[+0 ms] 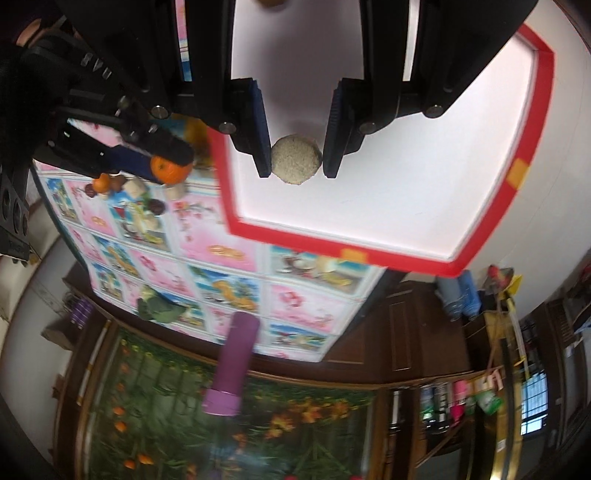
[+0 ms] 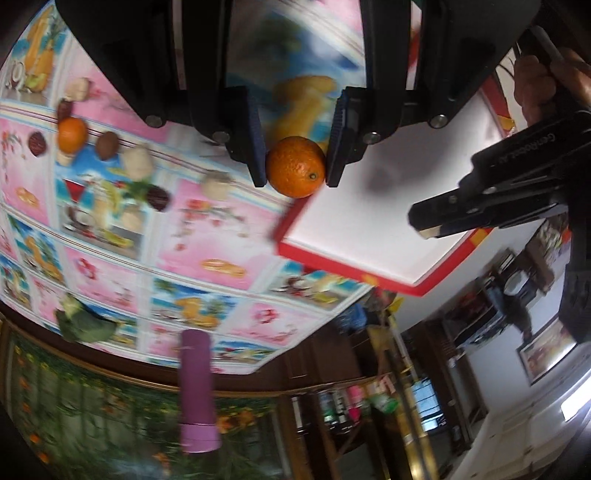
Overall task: Organize fruits
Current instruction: 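Carry orange and white ball into the tray and open both tools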
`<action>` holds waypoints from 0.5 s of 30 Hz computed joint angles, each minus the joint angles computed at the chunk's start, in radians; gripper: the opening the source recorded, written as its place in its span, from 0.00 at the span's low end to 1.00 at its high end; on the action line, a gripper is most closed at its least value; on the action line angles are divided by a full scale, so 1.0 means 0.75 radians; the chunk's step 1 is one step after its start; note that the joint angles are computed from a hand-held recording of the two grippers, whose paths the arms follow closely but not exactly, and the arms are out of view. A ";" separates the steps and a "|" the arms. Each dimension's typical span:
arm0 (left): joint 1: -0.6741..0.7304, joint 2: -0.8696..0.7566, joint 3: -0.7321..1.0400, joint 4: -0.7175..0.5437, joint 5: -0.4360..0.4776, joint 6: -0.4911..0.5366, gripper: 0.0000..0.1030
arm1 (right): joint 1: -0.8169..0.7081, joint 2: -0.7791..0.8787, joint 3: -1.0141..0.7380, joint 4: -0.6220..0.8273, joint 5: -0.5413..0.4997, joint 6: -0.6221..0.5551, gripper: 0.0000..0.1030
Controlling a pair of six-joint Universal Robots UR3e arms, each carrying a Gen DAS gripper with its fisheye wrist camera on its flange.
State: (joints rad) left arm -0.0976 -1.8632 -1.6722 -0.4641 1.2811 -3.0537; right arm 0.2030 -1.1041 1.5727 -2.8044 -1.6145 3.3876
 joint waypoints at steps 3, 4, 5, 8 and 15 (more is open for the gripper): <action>0.043 0.004 -0.031 0.016 0.020 0.005 0.27 | 0.079 0.142 -0.220 0.106 -0.002 -0.015 0.33; 0.057 0.005 -0.040 0.016 0.024 0.006 0.27 | 0.098 0.189 -0.293 0.143 0.002 -0.016 0.33; 0.071 0.002 -0.044 0.015 0.027 0.004 0.27 | 0.117 0.223 -0.345 0.170 -0.003 -0.012 0.33; 0.104 -0.010 -0.054 0.008 0.033 0.005 0.27 | 0.155 0.329 -0.507 0.260 0.005 -0.003 0.33; 0.131 -0.057 -0.043 -0.007 0.065 -0.010 0.27 | 0.181 0.449 -0.688 0.390 0.018 0.020 0.33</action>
State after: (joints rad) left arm 0.0009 -1.9059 -1.7041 -0.4692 1.3300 -3.0609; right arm 0.3385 -0.7674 1.0569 -2.5121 -1.6013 3.4030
